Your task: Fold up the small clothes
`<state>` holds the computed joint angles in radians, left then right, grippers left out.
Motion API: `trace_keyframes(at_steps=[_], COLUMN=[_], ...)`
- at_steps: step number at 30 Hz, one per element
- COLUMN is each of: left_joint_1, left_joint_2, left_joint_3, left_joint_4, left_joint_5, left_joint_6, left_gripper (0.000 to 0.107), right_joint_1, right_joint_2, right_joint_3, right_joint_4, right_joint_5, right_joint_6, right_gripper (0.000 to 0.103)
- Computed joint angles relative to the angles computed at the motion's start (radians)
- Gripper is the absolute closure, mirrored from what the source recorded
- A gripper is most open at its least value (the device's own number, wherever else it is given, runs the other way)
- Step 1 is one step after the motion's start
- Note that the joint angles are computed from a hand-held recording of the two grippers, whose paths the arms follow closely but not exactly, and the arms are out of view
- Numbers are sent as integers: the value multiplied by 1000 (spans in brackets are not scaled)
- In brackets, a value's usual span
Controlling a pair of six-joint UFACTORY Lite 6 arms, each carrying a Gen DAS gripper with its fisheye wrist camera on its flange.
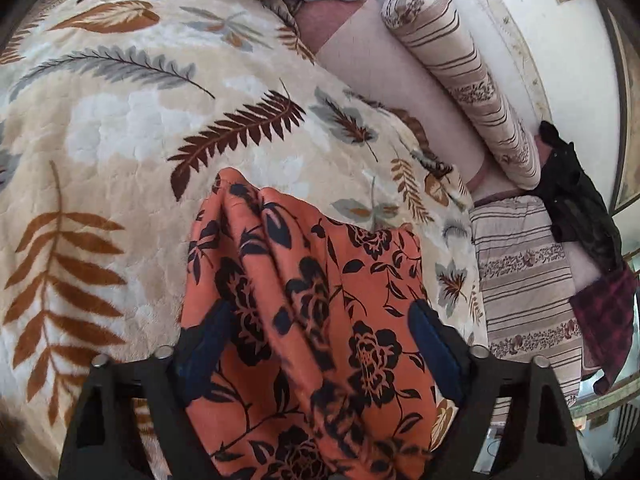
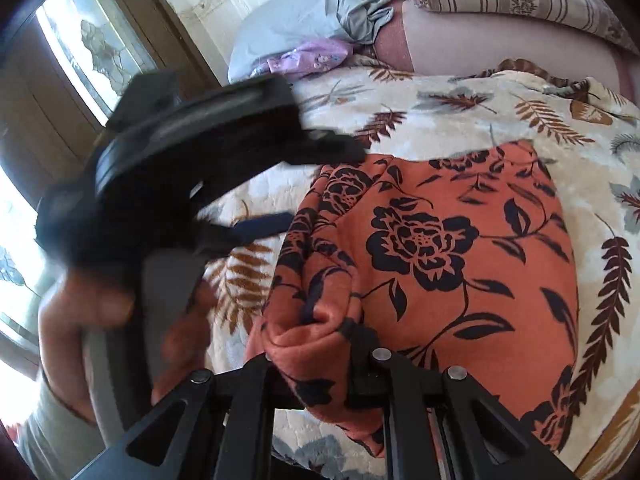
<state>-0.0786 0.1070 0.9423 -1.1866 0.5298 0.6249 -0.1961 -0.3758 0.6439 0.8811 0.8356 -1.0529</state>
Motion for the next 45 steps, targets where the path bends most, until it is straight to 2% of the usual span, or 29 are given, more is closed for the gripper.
trace_keyframes(at_steps=[1, 2, 4, 7, 8, 9, 10, 11, 12, 14, 16, 18, 23, 24, 25, 26, 27, 28, 30, 31, 33, 34, 35, 37, 41, 42, 43, 45], left_joint_1=[-12, -19, -30, -18, -6, 6, 9, 19, 28, 67, 72, 77, 121, 96, 49, 1, -5, 0, -13, -39, -125, -176, -222, -304, -400, -414, -404, -385], left_joint_2=[68, 94, 66, -2, 27, 72, 137, 208, 237, 184, 92, -8, -343, -375, -364, -328, -333, -379, -456, -490, -551, -565, -560, -523, -315, -244, -197, -209], left_joint_3=[68, 112, 144, 136, 158, 180, 204, 210, 190, 140, 81, 33, -230, -281, -336, -404, -448, -465, -458, -441, -401, -368, -332, -287, -222, -216, -239, -280], left_joint_4=[67, 156, 209, 156, 156, 199, 283, 333, 341, 266, 307, 377, 237, 268, 321, 332, 314, 337, 506, 611, 820, 925, 1025, 1227, 1610, 1651, 1666, 1705], left_joint_5=[13, 15, 11, -15, -8, -12, -35, -49, -70, -47, -88, -104, -17, -31, -80, -156, -189, -181, -149, -143, -147, -138, -130, -157, -158, -149, -181, -217], left_joint_6=[-37, -93, -87, 60, 73, 44, -19, -42, -30, 18, -29, -83, 13, -16, -69, -95, -121, -183, -391, -496, -705, -810, -915, -1124, -1534, -1599, -1623, -1702], left_gripper=[70, 91, 89, 89, 89, 89, 89, 85, 83, 77, 59, 59, 59, 59, 64, 64, 63, 63, 64, 67, 65, 58, 45, 33, 33, 33, 30, 24], right_joint_1=[-16, -6, 4, 49, 63, 95, 132, 196, 242, 236, 170, 53, -311, -360, -403, -406, -432, -453, -524, -560, -618, -633, -647, -671, -634, -615, -591, -544], right_joint_2=[-17, -18, -53, -97, -106, -96, -44, 51, 112, 108, 17, 15, 30, 53, 73, 116, 135, 153, 226, 256, 295, 337, 384, 474, 718, 772, 840, 976], right_joint_3=[-27, -21, -14, 15, 5, -5, -4, 7, -8, -82, -150, -152, -125, -107, -101, -68, -58, -39, 14, 47, 106, 145, 188, 286, 506, 546, 595, 686], right_joint_4=[13, 5, 5, 26, 54, 64, 70, 44, 38, 116, 194, 195, 175, 175, 167, 177, 156, 137, 116, 109, 112, 116, 119, 111, 91, 86, 65, 16], right_joint_5=[1, -5, -9, -32, -40, -68, -79, -99, -141, -145, -83, 33, 265, 292, 304, 301, 308, 325, 382, 403, 444, 456, 463, 485, 474, 446, 435, 467], right_joint_6=[-27, -28, -21, 4, 1, 17, 2, 13, 22, -88, -175, -197, -282, -294, -298, -290, -283, -262, -262, -268, -272, -266, -246, -197, -53, -6, 32, 102], right_gripper=[91, 91, 91, 89, 87, 79, 71, 41, 36, 35, 30, 30, 30, 29, 28, 27, 27, 27, 27, 27, 27, 27, 26, 26, 23, 23, 23, 25])
